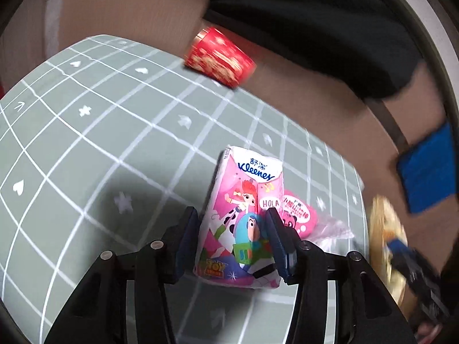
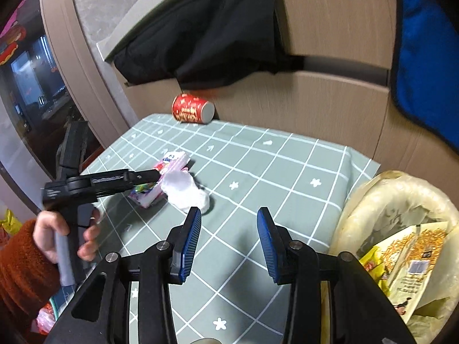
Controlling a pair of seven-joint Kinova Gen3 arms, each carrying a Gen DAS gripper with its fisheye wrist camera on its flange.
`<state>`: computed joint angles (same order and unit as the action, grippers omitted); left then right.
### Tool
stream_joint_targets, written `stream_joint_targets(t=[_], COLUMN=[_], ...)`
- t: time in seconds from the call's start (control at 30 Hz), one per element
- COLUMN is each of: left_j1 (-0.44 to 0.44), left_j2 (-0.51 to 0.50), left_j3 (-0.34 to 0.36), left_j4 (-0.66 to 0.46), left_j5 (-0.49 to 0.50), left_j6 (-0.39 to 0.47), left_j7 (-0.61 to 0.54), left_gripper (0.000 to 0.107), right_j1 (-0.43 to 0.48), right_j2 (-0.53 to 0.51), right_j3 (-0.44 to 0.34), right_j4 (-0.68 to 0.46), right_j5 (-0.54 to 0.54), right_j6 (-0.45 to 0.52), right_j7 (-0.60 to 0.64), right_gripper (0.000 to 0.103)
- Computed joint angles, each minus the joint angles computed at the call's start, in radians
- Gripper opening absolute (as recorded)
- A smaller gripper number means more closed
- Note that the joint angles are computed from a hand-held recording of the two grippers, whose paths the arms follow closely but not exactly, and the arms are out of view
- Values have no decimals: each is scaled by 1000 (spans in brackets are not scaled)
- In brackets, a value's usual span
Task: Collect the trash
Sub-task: 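Grasp the pink Kleenex pack with the left tool while the right tool grasps the white tissue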
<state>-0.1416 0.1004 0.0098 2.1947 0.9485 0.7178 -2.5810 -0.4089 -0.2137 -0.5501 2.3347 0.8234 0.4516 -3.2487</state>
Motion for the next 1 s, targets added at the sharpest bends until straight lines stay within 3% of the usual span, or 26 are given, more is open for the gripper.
stream_joint_targets(t=[0.13, 0.23, 0.4, 0.5, 0.6, 0.7, 0.73, 0.77, 0.83, 0.93, 1.0], left_j1=[-9, -24, -68, -98, -147, -187, -196, -203, -208, -181, -204], left_j2=[-87, -169, -245, -243, -219, -225, -229, -231, -236, -235, -241], left_j3=[-23, -77, -177, -230, -270, -270, -269, -267, -253, -201, -110], left_j4=[67, 130, 198, 198, 196, 204, 207, 209, 209, 205, 208], left_j5=[-52, -96, -106, -102, -76, -47, -37, -26, -2, 22, 25], left_j6=[17, 34, 82, 164, 271, 311, 317, 319, 310, 221, 140], left_j7=[-60, -108, -179, -214, -309, -383, -401, -415, -426, -389, -353], left_gripper=[49, 49, 49, 48, 48, 48, 48, 48, 48, 48, 48], right_j1=[-6, -39, -148, -166, -137, -137, -174, -203, -251, -333, -344], right_j2=[35, 67, 175, 234, 274, 306, 298, 290, 268, 216, 182], right_j3=[14, 27, 75, 102, 156, 185, 213, 226, 229, 217, 192], right_j4=[-12, -39, -131, -160, -163, -161, -154, -148, -135, -111, -91], right_j5=[19, 23, 13, 56, -25, -93, -85, -63, -7, 59, 71], right_j6=[-45, -45, 61, 85, -12, -59, -51, -38, 4, 98, 121], right_j7=[16, 57, 129, 74, 151, 224, 216, 192, 119, 2, -40], right_gripper=[39, 39, 39, 39, 39, 38, 34, 22, 18, 18, 18])
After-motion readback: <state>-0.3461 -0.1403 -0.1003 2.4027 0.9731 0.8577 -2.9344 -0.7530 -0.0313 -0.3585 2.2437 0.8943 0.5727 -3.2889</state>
